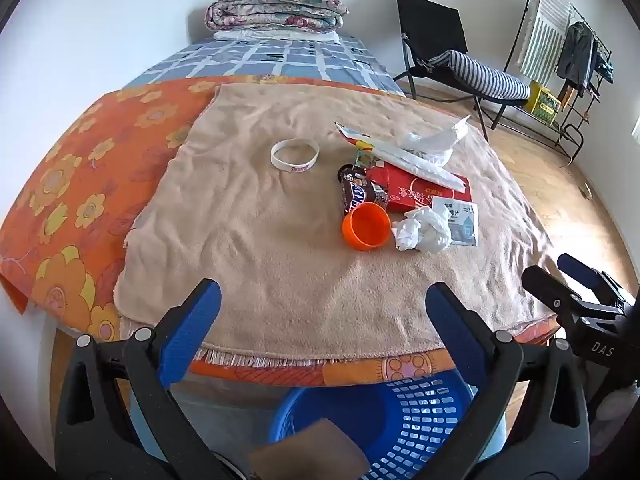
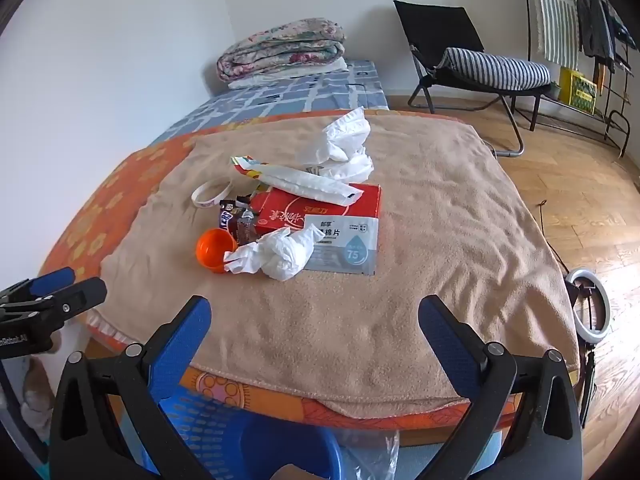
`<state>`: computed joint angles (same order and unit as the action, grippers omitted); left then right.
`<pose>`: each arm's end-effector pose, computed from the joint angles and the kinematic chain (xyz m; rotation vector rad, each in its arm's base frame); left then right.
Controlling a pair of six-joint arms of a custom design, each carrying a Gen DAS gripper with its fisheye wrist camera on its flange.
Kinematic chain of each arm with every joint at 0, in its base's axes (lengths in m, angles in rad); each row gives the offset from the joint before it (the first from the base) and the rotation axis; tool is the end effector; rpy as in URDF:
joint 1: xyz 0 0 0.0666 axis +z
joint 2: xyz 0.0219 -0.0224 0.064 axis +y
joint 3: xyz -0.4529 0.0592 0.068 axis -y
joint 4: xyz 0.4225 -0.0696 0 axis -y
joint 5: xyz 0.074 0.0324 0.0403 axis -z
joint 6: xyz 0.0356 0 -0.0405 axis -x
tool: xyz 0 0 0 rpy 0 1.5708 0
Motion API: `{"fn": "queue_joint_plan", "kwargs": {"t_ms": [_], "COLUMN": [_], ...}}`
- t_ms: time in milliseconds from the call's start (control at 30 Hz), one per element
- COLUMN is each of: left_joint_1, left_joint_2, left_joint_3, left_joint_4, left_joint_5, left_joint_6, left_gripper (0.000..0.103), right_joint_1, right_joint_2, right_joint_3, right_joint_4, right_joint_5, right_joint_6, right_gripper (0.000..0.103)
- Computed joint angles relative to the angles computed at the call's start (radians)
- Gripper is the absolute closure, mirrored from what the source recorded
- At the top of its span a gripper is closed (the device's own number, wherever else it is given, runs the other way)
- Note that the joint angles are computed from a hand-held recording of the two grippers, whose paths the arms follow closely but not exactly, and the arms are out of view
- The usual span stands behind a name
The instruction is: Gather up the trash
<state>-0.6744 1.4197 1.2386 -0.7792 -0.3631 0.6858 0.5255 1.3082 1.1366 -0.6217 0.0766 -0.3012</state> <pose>0.3965 -0.3013 0.4245 -0.1553 2.4431 -0.1355 0.4021 0.2295 0.4353 -0.2295 2.3718 0.3084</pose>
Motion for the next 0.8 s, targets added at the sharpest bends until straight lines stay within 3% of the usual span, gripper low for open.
{"fn": "queue_joint_plan", "kwargs": {"t_ms": [800], "left_joint_1": [-0.008], "left_joint_2": [0.005], "left_joint_3": [-0.019], "left_joint_4": [0.014], "left_joint_5": [-0.011], "left_joint_6": [0.006], "left_gripper": [0.0], "right_joint_1": [-0.009], "right_joint_2": [-0.007], "right_joint_3": [-0.006], "right_joint_4": [-0.003], "right_joint_5": [0.002], "right_joint_6": [-0.028], "right_gripper": [0.0]}}
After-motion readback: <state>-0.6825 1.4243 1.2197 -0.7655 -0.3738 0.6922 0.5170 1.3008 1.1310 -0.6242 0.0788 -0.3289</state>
